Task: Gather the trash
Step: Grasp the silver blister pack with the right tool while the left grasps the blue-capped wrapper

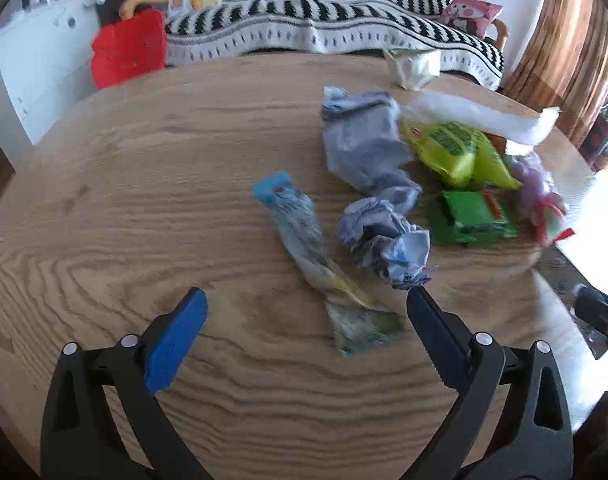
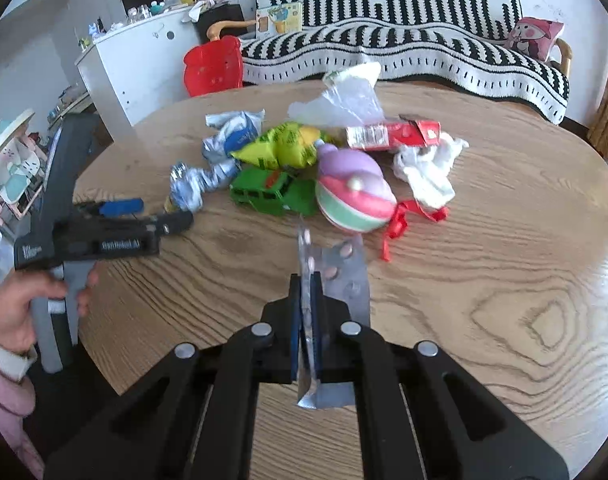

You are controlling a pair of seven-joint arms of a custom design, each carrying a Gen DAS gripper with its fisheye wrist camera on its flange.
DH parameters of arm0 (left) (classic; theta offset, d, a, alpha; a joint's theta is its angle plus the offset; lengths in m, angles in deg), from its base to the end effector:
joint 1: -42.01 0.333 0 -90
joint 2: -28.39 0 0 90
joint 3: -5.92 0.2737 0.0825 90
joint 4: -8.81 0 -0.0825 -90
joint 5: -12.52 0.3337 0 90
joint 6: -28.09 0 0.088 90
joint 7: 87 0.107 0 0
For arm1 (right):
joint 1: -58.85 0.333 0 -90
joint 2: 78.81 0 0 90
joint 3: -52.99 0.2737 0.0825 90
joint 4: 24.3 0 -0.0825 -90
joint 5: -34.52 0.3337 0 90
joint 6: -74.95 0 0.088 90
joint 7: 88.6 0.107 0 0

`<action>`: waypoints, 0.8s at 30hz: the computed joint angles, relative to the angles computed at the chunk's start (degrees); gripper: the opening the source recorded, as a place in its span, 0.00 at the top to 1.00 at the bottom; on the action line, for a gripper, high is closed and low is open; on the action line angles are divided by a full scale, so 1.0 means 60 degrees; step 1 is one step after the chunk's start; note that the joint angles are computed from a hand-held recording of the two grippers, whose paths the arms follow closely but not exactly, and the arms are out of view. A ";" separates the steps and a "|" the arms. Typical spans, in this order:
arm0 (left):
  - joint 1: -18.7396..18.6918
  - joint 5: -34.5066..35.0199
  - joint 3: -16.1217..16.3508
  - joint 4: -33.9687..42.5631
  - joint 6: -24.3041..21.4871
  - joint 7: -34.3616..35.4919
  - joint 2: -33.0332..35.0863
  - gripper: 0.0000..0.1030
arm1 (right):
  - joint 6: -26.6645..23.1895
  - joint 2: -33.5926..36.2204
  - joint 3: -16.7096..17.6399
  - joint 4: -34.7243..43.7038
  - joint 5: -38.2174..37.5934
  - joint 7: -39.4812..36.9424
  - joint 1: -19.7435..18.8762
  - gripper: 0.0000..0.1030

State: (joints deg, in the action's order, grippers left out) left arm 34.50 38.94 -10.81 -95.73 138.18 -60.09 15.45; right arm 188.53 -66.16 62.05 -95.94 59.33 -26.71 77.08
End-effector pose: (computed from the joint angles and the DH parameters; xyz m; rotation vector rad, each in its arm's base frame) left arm 0.4398 -0.1805 0.6222 -2.2788 1.2275 -0.3891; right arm 0.5201 0.2830 0.6551 -2.3114 0.8268 -0.0431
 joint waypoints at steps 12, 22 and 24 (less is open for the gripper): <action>0.0341 -0.0011 0.0154 -0.0644 0.0244 0.0449 -0.0532 0.06 | -0.0405 0.0265 -0.0049 0.0074 0.0056 0.0499 -0.0190 0.95; 0.0406 -0.0435 0.0173 -0.1191 0.1837 0.1085 -0.0945 0.86 | -0.0185 -0.0103 -0.0015 -0.0424 0.0402 0.0500 -0.0205 0.95; 0.0558 -0.0075 -0.0083 -0.1096 0.1782 0.0964 -0.0993 0.86 | 0.0047 -0.0300 -0.0003 -0.0636 0.0482 0.0378 -0.0149 0.95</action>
State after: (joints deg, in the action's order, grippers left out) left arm 37.85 38.49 -11.31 -102.30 148.87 -54.30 9.49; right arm 188.81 -67.96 62.03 -99.76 62.22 -24.45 76.18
